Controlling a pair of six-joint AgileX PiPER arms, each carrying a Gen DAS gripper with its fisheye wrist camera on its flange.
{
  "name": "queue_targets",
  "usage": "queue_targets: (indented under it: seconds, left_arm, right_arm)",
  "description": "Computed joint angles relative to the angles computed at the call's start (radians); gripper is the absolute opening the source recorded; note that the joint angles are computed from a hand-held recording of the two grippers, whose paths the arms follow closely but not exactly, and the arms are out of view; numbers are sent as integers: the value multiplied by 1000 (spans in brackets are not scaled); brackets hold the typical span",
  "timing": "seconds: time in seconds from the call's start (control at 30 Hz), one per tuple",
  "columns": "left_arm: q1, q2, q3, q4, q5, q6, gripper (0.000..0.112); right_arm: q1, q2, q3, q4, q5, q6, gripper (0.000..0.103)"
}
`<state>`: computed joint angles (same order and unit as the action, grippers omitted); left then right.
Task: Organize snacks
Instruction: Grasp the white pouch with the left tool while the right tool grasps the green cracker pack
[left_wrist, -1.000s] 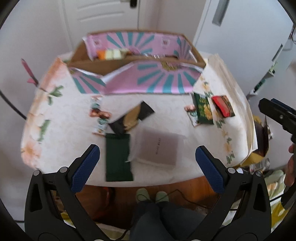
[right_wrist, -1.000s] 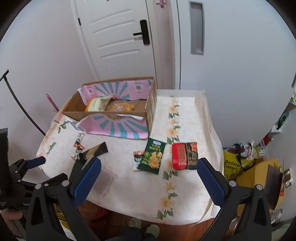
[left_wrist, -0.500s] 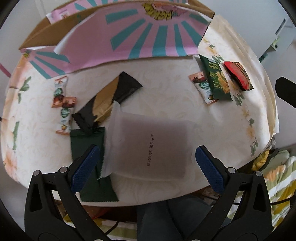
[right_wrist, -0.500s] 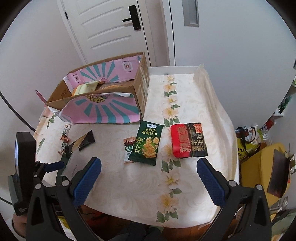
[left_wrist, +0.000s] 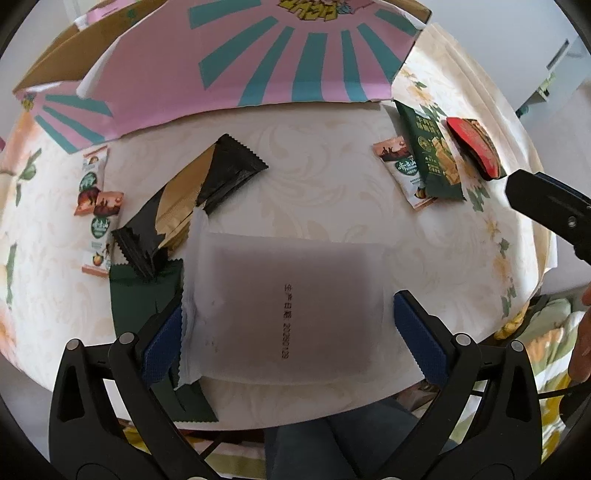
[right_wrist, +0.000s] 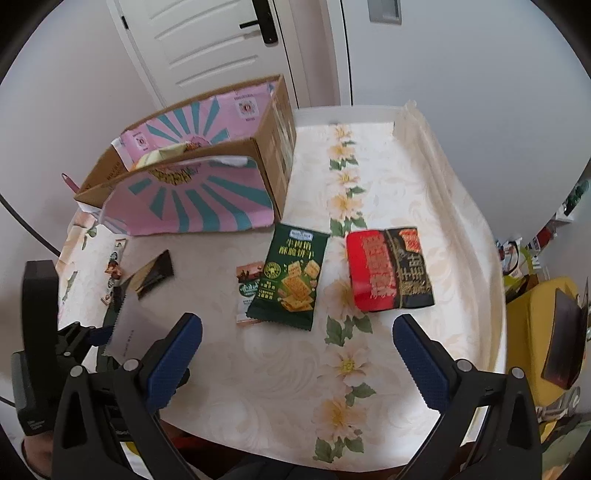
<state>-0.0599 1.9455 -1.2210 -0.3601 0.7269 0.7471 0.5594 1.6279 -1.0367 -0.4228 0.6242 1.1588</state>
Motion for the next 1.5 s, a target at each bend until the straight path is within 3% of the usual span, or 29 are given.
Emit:
queue_targets:
  seconds: [0.13,0.33,0.4,0.57,0.73,0.87,1.1,1.5]
  left_arm:
    - [-6,2,9,3,-23,20,101]
    - [-8,-14,36,0,-51,53,89]
    - [-3,-22,42,0,-58,58,80]
    - [-6,-27,43,-14,-50,75,76]
    - [4,-34,46,-29,-37,89,75]
    - [39,-47,42,-41,0,123,75]
    - [30,-34,17,-45,11,117,75]
    - [52,-53,2,-62,43,121,74]
  right_arm:
    - [-5,19,7,11,-23,8,103]
    - [-22,64,-7,-4,-53,29,99]
    - [-34,89,-16,2,-72,24,90]
    - [-49,160,-55,6,-101,21,75]
    - [-49,208,-88,-25,-104,66,69]
    - [-50,231,-113,-78,-95,126,65]
    - [-43,277,-172,-148,-26,174,42]
    - [-12,250,-150,-211,-14,242,40]
